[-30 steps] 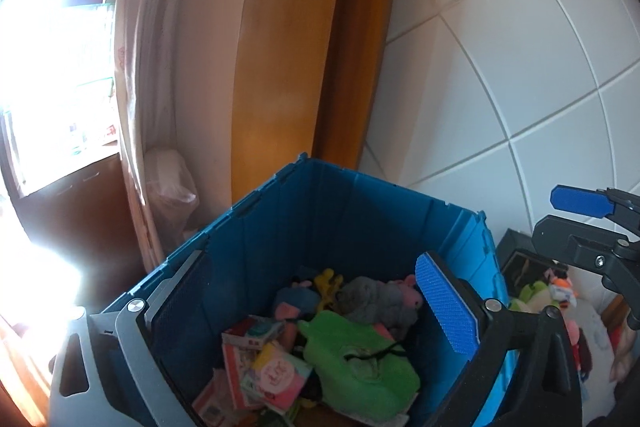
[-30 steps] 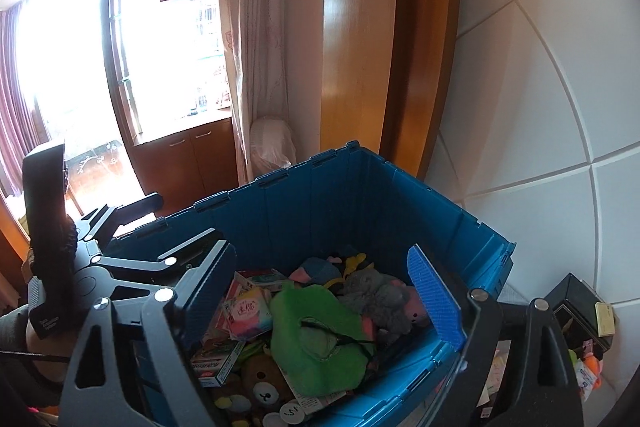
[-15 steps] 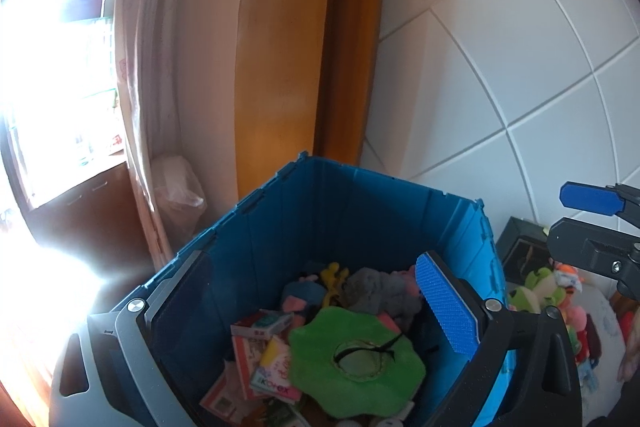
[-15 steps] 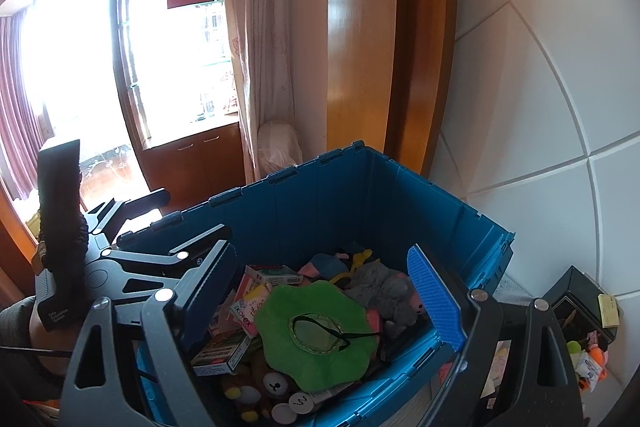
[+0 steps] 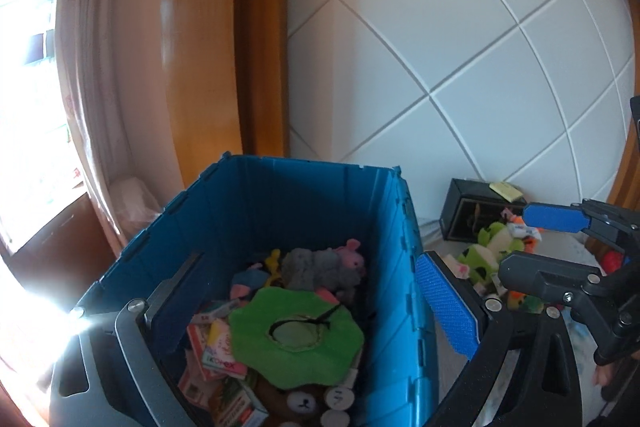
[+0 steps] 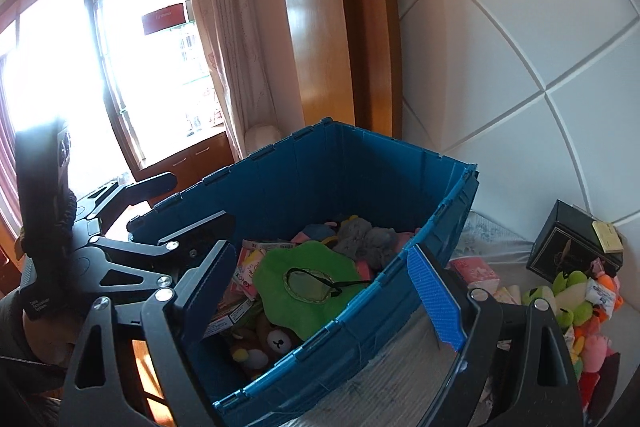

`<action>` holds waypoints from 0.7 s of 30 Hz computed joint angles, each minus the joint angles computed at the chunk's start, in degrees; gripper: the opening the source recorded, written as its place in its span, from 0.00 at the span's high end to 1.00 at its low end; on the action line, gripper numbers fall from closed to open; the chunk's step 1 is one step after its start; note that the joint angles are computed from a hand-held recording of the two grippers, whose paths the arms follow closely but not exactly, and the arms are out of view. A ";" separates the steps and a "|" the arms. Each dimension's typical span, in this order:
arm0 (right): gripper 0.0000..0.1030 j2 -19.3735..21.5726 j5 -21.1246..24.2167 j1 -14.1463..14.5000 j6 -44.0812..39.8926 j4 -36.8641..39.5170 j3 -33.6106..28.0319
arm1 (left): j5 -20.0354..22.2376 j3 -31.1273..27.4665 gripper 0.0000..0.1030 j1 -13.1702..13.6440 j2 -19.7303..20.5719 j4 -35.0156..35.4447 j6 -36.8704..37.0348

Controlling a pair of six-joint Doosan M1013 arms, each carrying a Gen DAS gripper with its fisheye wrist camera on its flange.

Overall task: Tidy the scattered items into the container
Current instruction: 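Move both grippers back from the crate toward the pile on the bed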

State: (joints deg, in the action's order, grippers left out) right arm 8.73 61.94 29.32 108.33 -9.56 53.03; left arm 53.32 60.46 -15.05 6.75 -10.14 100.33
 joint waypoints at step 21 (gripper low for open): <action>0.14 -23.66 6.71 -6.78 18.29 -15.24 26.64 | 3.62 4.99 0.00 -19.72 -1.04 6.50 -5.98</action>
